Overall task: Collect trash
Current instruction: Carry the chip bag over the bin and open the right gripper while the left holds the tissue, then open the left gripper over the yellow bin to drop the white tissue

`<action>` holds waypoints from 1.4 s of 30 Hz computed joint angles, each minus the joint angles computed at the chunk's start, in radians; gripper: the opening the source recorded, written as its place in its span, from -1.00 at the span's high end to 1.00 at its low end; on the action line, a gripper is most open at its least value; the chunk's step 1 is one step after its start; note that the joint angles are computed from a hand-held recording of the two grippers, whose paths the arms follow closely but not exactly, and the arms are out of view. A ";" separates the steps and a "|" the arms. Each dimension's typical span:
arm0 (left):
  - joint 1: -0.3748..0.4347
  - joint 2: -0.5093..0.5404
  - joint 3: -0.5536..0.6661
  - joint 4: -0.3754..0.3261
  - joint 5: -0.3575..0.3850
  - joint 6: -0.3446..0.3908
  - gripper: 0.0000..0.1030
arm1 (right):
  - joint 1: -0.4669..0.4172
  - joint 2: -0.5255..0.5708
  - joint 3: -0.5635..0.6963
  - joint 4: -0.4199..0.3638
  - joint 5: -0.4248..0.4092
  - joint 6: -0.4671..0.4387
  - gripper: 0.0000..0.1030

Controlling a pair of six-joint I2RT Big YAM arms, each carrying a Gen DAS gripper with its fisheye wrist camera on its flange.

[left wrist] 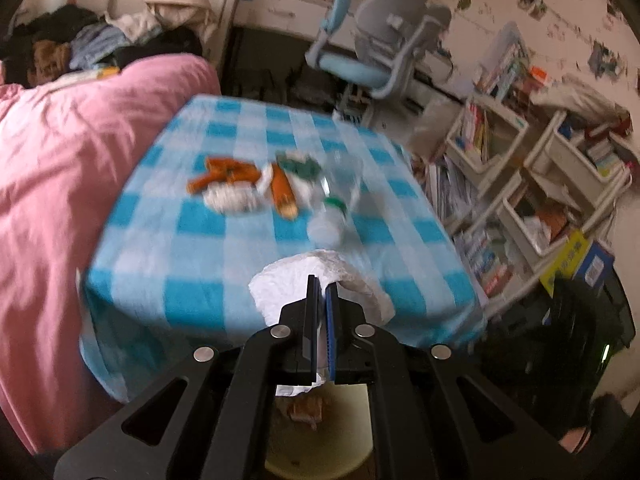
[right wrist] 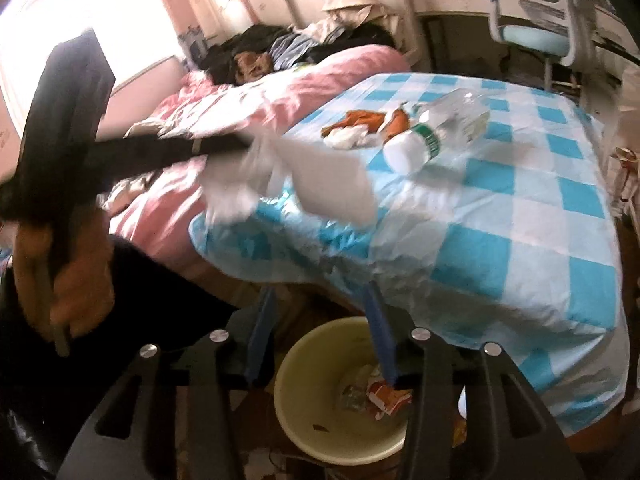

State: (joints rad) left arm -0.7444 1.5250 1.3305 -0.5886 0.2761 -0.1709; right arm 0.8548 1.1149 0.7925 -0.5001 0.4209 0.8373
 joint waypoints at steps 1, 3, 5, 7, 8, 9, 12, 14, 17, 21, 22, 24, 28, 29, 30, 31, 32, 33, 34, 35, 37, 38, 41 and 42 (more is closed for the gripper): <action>-0.008 -0.005 -0.013 -0.014 -0.001 0.006 0.95 | 0.000 -0.006 -0.003 0.000 0.008 0.005 0.10; -0.023 -0.012 -0.037 -0.041 0.001 0.012 0.95 | 0.000 -0.012 -0.006 -0.003 0.022 0.012 0.10; -0.037 -0.015 -0.059 -0.069 -0.002 0.016 0.95 | 0.002 -0.016 -0.007 -0.006 0.031 0.015 0.09; -0.054 -0.014 -0.076 -0.104 -0.006 0.024 0.95 | 0.003 -0.022 -0.009 -0.008 0.037 0.017 0.07; -0.063 -0.012 -0.084 -0.120 -0.010 0.029 0.95 | 0.007 -0.025 -0.009 -0.013 0.043 0.021 0.06; -0.071 -0.010 -0.086 -0.129 -0.016 0.034 0.95 | 0.007 -0.026 -0.009 -0.015 0.044 0.022 0.05; -0.090 0.002 -0.087 -0.166 -0.029 0.062 0.87 | 0.007 -0.022 -0.008 -0.020 0.050 0.017 0.02; -0.096 0.007 -0.087 -0.176 -0.040 0.069 0.74 | 0.009 -0.021 -0.006 -0.023 0.055 0.012 0.02; -0.100 0.004 -0.093 -0.180 -0.067 0.070 0.38 | 0.013 -0.026 -0.009 -0.029 0.064 0.016 -0.01; -0.105 0.001 -0.087 -0.176 -0.096 0.067 0.15 | 0.019 -0.027 -0.008 -0.038 0.072 0.025 -0.03; -0.106 -0.001 -0.088 -0.171 -0.105 0.067 0.13 | 0.020 -0.026 -0.008 -0.041 0.072 0.025 -0.04; -0.111 -0.008 -0.094 -0.154 -0.138 0.068 0.07 | 0.021 -0.024 -0.007 -0.043 0.074 0.027 -0.05; -0.117 -0.026 -0.107 -0.109 -0.196 0.064 -0.09 | 0.021 -0.020 -0.005 -0.047 0.075 0.029 -0.05; -0.118 -0.031 -0.111 -0.097 -0.210 0.061 -0.15 | 0.021 -0.020 -0.006 -0.047 0.074 0.029 -0.05; -0.118 -0.037 -0.116 -0.082 -0.225 0.057 -0.18 | 0.020 -0.019 -0.005 -0.048 0.074 0.029 -0.05; -0.116 -0.043 -0.120 -0.067 -0.240 0.051 -0.24 | 0.020 -0.020 -0.005 -0.049 0.075 0.029 -0.05; -0.114 -0.046 -0.119 -0.057 -0.248 0.046 -0.30 | 0.022 -0.020 -0.006 -0.049 0.077 0.031 -0.05; -0.109 -0.049 -0.119 -0.045 -0.261 0.035 -0.33 | 0.022 -0.019 -0.006 -0.049 0.079 0.033 -0.06; -0.103 -0.050 -0.116 -0.034 -0.273 0.023 -0.37 | 0.022 -0.019 -0.007 -0.049 0.081 0.035 -0.07; -0.093 -0.048 -0.110 -0.028 -0.278 0.006 -0.39 | 0.021 -0.018 -0.007 -0.050 0.084 0.038 -0.10; -0.072 -0.039 -0.092 -0.028 -0.266 -0.030 -0.40 | 0.021 -0.017 -0.008 -0.053 0.092 0.044 -0.15; -0.063 -0.035 -0.085 -0.030 -0.257 -0.047 -0.40 | 0.019 -0.016 -0.007 -0.053 0.093 0.046 -0.16; -0.027 -0.008 -0.043 -0.043 -0.233 -0.094 -0.40 | 0.010 -0.012 -0.005 -0.051 0.091 0.052 -0.16; -0.017 0.004 -0.023 -0.052 -0.228 -0.099 -0.40 | 0.002 -0.012 -0.007 -0.043 0.084 0.053 -0.16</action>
